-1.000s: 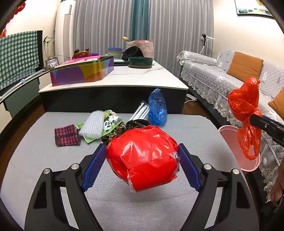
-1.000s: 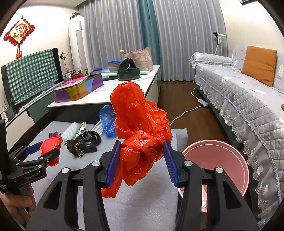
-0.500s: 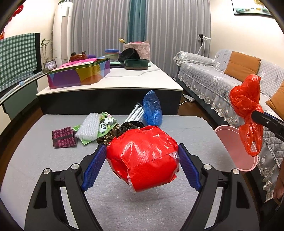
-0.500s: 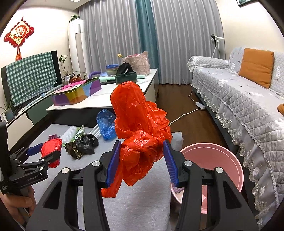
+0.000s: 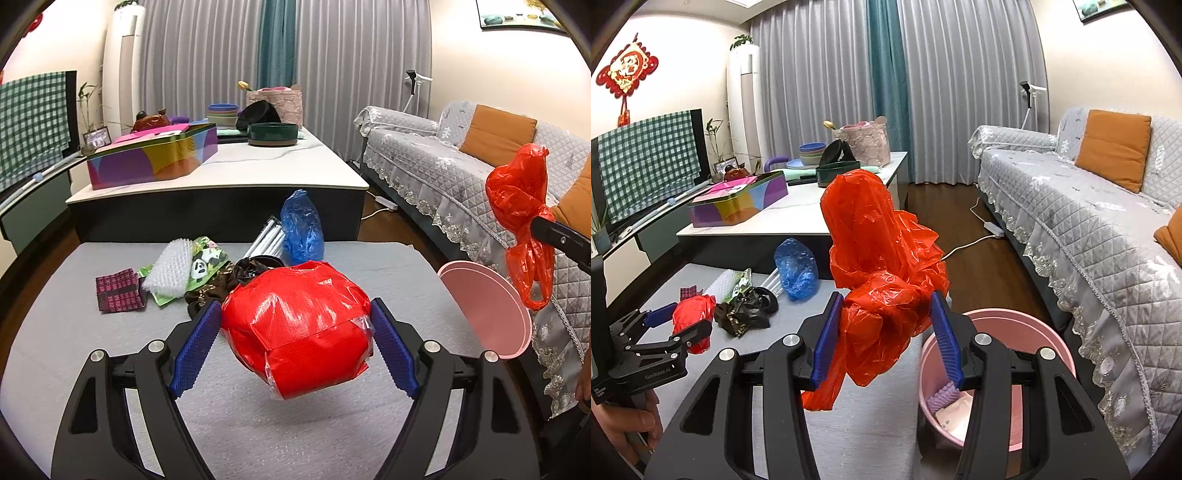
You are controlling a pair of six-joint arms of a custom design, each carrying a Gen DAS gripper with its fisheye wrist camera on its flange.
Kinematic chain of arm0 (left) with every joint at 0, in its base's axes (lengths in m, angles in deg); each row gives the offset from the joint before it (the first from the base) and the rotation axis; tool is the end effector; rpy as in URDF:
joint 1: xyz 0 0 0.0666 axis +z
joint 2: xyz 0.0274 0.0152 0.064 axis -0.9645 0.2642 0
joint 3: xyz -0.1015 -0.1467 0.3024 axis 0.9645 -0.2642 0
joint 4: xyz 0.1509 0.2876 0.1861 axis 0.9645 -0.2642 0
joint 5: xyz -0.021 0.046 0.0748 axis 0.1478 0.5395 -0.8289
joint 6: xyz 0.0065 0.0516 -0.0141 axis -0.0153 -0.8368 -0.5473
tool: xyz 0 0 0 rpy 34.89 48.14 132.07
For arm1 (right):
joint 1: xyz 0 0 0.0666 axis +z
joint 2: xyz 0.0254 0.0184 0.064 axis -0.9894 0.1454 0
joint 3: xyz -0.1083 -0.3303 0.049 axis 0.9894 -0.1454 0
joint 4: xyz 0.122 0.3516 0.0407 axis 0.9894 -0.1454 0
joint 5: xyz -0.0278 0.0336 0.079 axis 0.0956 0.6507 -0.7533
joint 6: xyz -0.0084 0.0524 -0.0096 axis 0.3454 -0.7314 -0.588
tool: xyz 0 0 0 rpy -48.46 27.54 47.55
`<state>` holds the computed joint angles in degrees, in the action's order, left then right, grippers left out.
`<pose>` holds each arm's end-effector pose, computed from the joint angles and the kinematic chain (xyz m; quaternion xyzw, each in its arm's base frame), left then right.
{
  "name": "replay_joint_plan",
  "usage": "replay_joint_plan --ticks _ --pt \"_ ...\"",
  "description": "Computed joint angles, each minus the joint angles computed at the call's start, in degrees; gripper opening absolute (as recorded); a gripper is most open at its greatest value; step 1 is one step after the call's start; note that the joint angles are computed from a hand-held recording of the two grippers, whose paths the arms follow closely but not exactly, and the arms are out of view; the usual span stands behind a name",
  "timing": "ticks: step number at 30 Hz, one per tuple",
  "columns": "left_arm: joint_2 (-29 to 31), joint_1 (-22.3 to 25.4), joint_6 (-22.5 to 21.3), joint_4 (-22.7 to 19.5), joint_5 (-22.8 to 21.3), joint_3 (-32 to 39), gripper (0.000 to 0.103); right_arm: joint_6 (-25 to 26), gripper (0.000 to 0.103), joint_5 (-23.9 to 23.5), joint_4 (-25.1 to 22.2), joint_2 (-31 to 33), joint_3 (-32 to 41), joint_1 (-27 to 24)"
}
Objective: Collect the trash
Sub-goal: 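Carry both bags over the pink bin and open both tools to drop them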
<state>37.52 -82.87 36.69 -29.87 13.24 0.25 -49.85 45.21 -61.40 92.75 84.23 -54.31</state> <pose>0.5238 -0.0766 0.3689 0.0558 0.8775 -0.0509 0.4735 0.4933 0.2416 0.4044 -0.0014 0.8534 0.0566 0.5182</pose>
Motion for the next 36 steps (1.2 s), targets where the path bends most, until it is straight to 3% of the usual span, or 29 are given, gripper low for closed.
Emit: replay_joint_plan --ticks 23,31,36 --pt "3.54 -5.11 -1.37 -1.77 -1.25 6.84 0.078 -0.16 0.049 1.7 1.13 -5.29 -3.63 -4.99" --pt "7.44 -7.24 -1.26 -3.27 -0.78 12.71 0.078 0.73 0.049 3.08 -0.98 -6.57 -3.17 -7.69" --pt "10.45 -8.91 -1.91 -4.91 -0.18 17.13 0.078 -1.22 0.049 2.1 -1.98 -7.28 -3.77 -9.76"
